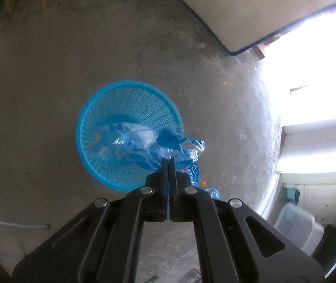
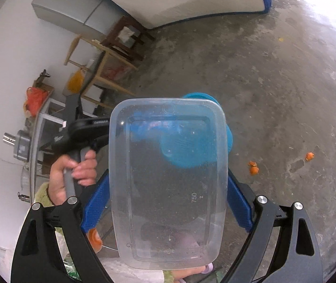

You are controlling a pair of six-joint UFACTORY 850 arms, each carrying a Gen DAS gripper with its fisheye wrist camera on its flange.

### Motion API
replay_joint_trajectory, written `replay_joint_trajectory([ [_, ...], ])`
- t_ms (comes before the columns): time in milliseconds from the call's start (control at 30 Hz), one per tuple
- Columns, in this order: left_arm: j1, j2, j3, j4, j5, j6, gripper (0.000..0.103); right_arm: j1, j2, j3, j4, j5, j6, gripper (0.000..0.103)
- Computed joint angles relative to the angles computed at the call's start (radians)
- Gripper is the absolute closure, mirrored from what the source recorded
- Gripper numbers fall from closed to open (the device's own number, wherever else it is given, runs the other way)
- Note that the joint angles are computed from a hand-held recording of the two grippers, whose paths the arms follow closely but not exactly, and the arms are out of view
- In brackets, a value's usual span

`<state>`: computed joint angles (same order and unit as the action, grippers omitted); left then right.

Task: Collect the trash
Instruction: 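Carry both items to the blue wastebasket and open both tools to drop them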

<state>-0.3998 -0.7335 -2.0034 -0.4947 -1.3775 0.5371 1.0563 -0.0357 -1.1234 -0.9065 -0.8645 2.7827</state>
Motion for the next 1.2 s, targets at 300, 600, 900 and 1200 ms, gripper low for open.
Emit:
replay_joint_trajectory([
  [300,-0.011,-0.031,-0.013,0.014,0.042,-0.039,0.086,-0.026,0.002,0.029,0.020,0.040,0.000,0.016],
  [600,0.027,-0.018,-0.075,-0.045,-0.003,-0.010,0.086,-0.094,-0.021,0.017,0.011,0.108,-0.092,0.016],
  [900,0.189,0.110,-0.203,-0.103,-0.091,0.175,0.077,-0.335,-0.206,-0.157,0.277,0.210,-0.685,0.014],
  [1200,0.574,0.283,-0.156,-0.179,-0.066,0.343,0.050,-0.468,-0.449,-0.336,0.502,0.151,-1.098,0.011],
])
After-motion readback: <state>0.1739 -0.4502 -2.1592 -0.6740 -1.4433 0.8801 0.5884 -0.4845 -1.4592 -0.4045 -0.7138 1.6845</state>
